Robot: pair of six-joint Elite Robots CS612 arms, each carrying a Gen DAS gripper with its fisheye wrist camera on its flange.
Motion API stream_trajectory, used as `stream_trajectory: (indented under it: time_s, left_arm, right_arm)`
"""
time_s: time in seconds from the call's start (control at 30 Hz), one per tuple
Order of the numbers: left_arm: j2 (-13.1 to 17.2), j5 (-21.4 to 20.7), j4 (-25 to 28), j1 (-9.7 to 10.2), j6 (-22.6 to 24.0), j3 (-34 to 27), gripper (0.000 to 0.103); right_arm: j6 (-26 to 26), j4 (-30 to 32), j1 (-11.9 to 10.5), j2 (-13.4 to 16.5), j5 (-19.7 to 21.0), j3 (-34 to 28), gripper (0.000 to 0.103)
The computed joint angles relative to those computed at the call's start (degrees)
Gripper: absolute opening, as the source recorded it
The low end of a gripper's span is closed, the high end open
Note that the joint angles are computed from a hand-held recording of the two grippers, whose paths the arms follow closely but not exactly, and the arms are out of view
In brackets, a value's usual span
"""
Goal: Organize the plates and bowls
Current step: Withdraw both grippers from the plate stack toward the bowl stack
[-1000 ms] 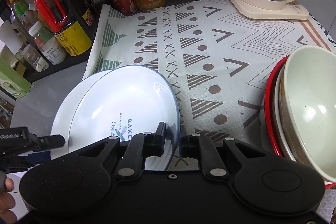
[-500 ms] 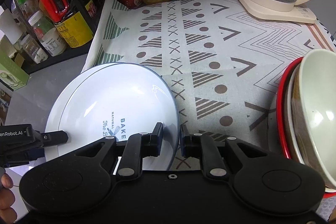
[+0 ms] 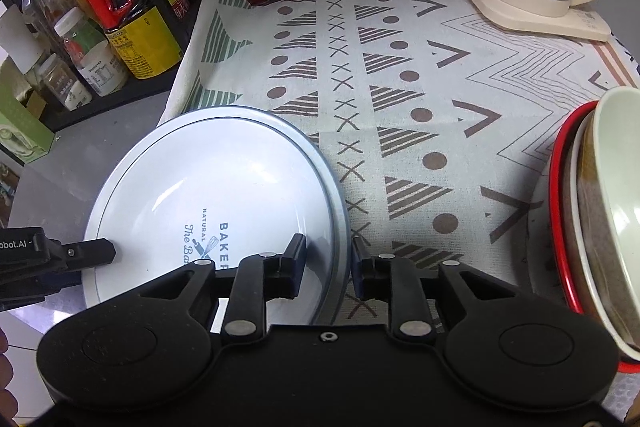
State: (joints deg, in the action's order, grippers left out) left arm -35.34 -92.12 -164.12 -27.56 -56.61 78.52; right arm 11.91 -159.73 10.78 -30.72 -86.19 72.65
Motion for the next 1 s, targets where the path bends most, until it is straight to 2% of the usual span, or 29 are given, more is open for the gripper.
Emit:
stream_trajectory:
  time_s: [0.2, 0.33, 0.4, 0.47, 0.6, 0.67, 0.77, 0.9, 1.0]
  left_arm:
    - [-0.1, -1.2, 1.8, 0.39, 0.0, -0.7, 0.029]
    - [-0.5, -1.3, 2.5, 0.42, 0.7, -1.1, 0.033]
    - [-0.7, -1.1, 2.3, 0.31, 1.1, -1.1, 0.038]
    - [-1.0, -0.7, 2.5, 0.1, 1.9, -1.3, 0.051]
    - [-1.4, -0.2, 2.3, -0.38, 3.5, -1.7, 0.066]
    - [-1.6, 0.3, 2.4, -0.7, 4.4, -2.1, 0.075]
    - [-1.7, 0.5, 1.9, -1.18, 6.5, -2.6, 0.083]
    - [-1.9, 0.2, 2.3, -1.73, 8.6, -3.4, 0.084]
    - [-2.0, 0.6, 2.8, -2.3, 9.5, -3.9, 0.084]
  right_arm:
    - [1.1, -0.1, 0.0, -0.3, -0.1, 0.2, 0.027]
    - [2.1, -1.2, -0.4, -1.0, 1.1, 1.0, 0.032]
    - [2.5, -2.0, -0.4, -1.5, 1.6, 1.5, 0.036]
    - [2.8, -3.2, -0.5, -2.1, 2.0, 2.2, 0.045]
    - [3.2, -6.6, -0.5, -3.5, 2.2, 4.0, 0.056]
    - [3.8, -8.4, -0.7, -4.4, 2.1, 5.3, 0.066]
    - [4.6, -11.6, -1.1, -5.5, 1.8, 7.1, 0.08]
    - [4.9, -14.7, -1.8, -6.7, 0.8, 9.0, 0.085]
    - [5.1, -17.4, -2.4, -7.4, 0.2, 10.6, 0.097]
